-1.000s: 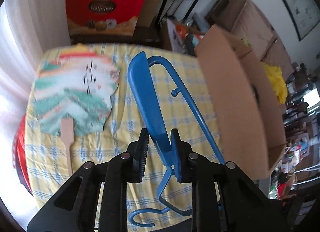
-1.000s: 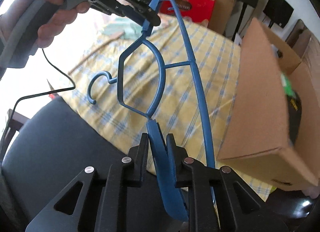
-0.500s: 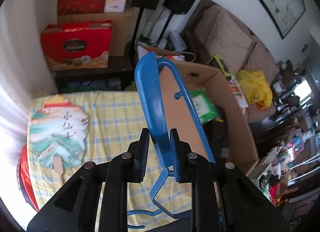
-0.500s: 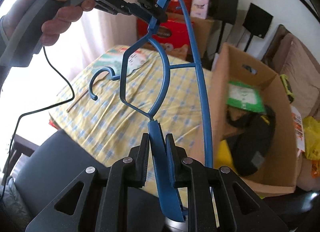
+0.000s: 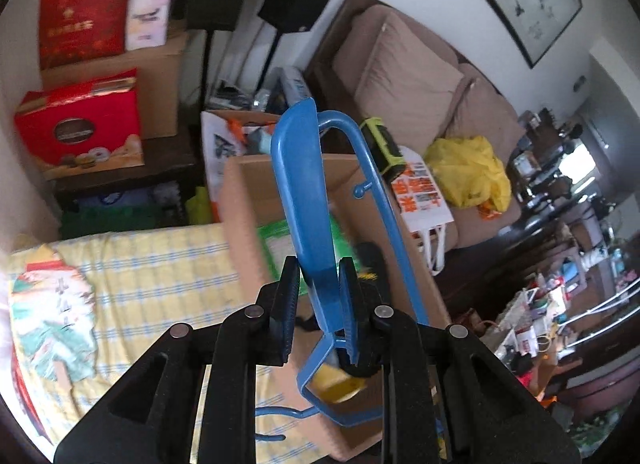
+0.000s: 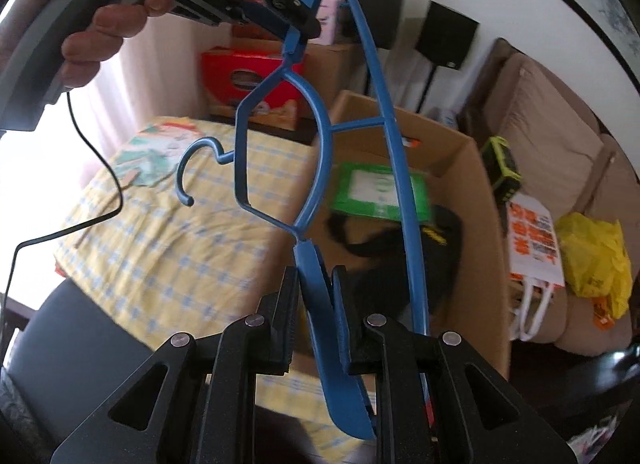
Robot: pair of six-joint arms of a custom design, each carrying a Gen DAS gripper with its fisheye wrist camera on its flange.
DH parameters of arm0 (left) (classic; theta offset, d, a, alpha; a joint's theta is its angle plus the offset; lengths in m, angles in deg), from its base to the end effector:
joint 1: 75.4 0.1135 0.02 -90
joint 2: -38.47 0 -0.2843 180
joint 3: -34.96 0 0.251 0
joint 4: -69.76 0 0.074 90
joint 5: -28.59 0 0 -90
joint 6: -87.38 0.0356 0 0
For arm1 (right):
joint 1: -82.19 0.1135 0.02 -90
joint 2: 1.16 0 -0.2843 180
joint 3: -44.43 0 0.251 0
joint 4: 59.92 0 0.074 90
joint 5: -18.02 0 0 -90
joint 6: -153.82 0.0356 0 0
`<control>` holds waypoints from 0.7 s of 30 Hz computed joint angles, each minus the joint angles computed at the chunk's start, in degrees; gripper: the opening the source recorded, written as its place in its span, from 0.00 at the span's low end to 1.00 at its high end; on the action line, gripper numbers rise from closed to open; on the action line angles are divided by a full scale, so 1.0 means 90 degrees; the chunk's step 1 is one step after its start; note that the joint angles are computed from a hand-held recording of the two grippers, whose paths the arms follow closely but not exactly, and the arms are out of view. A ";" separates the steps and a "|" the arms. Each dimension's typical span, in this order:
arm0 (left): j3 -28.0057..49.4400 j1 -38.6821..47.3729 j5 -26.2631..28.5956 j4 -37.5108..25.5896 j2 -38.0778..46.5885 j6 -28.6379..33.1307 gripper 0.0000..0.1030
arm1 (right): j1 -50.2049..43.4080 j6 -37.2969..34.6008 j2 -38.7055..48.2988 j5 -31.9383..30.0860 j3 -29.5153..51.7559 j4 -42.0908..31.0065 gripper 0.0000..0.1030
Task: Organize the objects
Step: 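Lift both blue hangers and carry them over the cardboard box, then lower the blue hangers into the box and open both grippers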
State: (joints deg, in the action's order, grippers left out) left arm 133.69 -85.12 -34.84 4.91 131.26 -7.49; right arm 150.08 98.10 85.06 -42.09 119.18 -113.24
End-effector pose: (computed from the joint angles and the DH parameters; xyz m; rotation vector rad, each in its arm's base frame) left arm 0.3306 -0.0728 0.3328 0.2783 2.5693 -0.6951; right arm 0.1263 0.2638 0.2524 -0.5726 2.4054 0.0156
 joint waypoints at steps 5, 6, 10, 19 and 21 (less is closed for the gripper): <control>0.0585 -0.0512 -0.0197 0.0082 0.0560 -0.0291 0.17 | -0.0665 -0.0342 -0.0462 -0.0117 -0.0388 0.0074 0.15; 0.0718 -0.0606 -0.0237 0.0084 0.0688 -0.0332 0.17 | -0.0786 -0.0416 -0.0514 -0.0147 -0.0448 0.0116 0.15; 0.1106 -0.0896 -0.0338 0.0151 0.1144 -0.0513 0.17 | -0.1290 -0.0646 -0.0680 -0.0420 -0.0742 0.0416 0.15; 0.0993 -0.1209 -0.0468 0.0526 0.1806 -0.0559 0.16 | -0.2368 -0.1053 -0.0532 -0.1344 -0.1250 0.1269 0.13; 0.0763 -0.1224 -0.0571 0.0681 0.1765 -0.0533 0.16 | -0.2531 -0.1132 -0.0420 -0.1440 -0.1265 0.1391 0.13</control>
State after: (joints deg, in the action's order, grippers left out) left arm 140.56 -96.14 -39.98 11.04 147.15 -12.28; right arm 127.30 87.91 81.28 -55.05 107.79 -100.72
